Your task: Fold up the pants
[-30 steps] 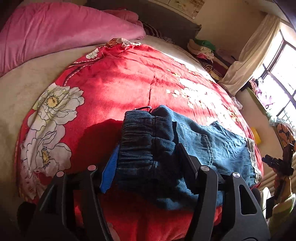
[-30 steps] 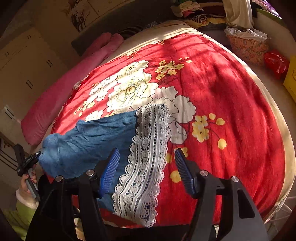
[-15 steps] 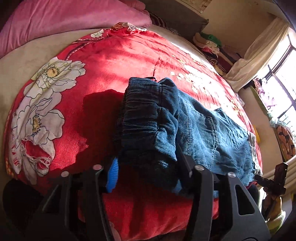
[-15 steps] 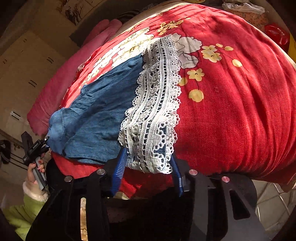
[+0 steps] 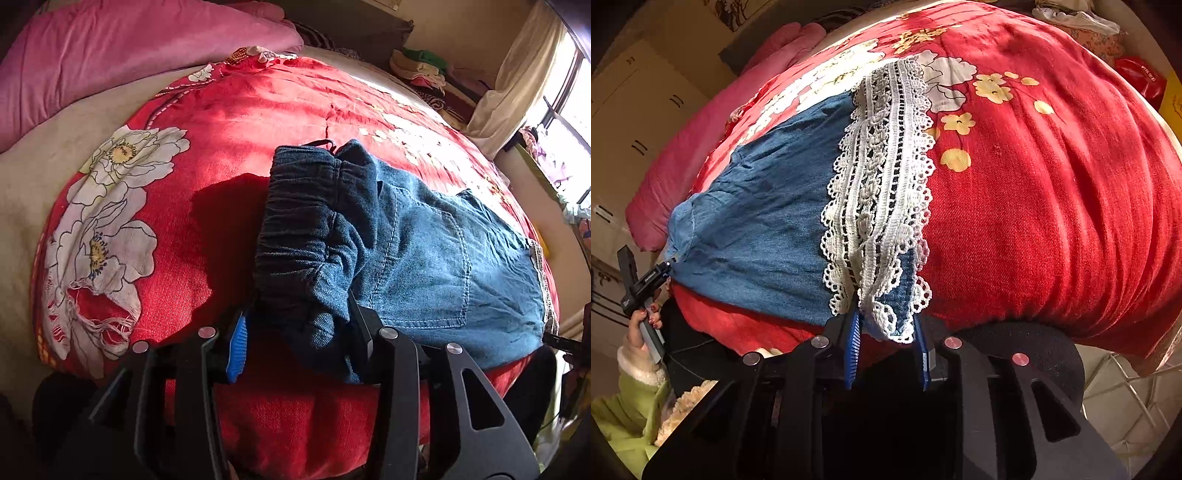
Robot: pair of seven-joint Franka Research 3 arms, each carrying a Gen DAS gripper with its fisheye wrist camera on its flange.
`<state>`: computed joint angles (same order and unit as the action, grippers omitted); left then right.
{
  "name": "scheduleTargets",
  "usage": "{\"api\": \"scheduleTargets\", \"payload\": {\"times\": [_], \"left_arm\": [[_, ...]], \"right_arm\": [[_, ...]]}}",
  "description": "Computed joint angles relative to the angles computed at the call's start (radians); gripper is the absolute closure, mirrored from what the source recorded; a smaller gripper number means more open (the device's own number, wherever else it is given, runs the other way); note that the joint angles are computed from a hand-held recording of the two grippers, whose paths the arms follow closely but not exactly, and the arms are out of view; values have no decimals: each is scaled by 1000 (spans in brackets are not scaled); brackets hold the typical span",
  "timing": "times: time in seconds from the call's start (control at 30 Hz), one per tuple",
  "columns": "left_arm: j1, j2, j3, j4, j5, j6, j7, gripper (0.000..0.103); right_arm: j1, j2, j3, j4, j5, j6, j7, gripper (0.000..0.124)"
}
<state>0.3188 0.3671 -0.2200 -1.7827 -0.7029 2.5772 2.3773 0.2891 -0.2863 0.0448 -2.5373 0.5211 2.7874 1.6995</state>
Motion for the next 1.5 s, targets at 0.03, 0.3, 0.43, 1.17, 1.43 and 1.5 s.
{"api": "scheduleTargets", "payload": {"times": [0.03, 0.3, 0.43, 1.17, 1.43, 1.5], "left_arm": [[7, -6, -4, -2, -13, -4, 8, 62], [-12, -138, 25, -76, -91, 95, 82, 36], [-37, -140, 10, -15, -182, 9, 171, 34], [-301, 345, -78, 533, 295, -247, -148, 47], [-285, 335, -114, 473, 360, -160, -120, 47], [-287, 331, -117, 459, 377, -138, -120, 46]], "right_arm": [[-16, -19, 12, -7, -29, -3, 25, 91], [-140, -142, 103, -27, -322, 77, 217, 73], [-64, -22, 53, 98, -300, 120, 105, 68], [-72, 428, 18, 509, 16, -6, -205, 68], [-71, 439, 21, 484, 71, 37, -234, 68], [-56, 432, 7, 484, -8, 30, -177, 68]]}}
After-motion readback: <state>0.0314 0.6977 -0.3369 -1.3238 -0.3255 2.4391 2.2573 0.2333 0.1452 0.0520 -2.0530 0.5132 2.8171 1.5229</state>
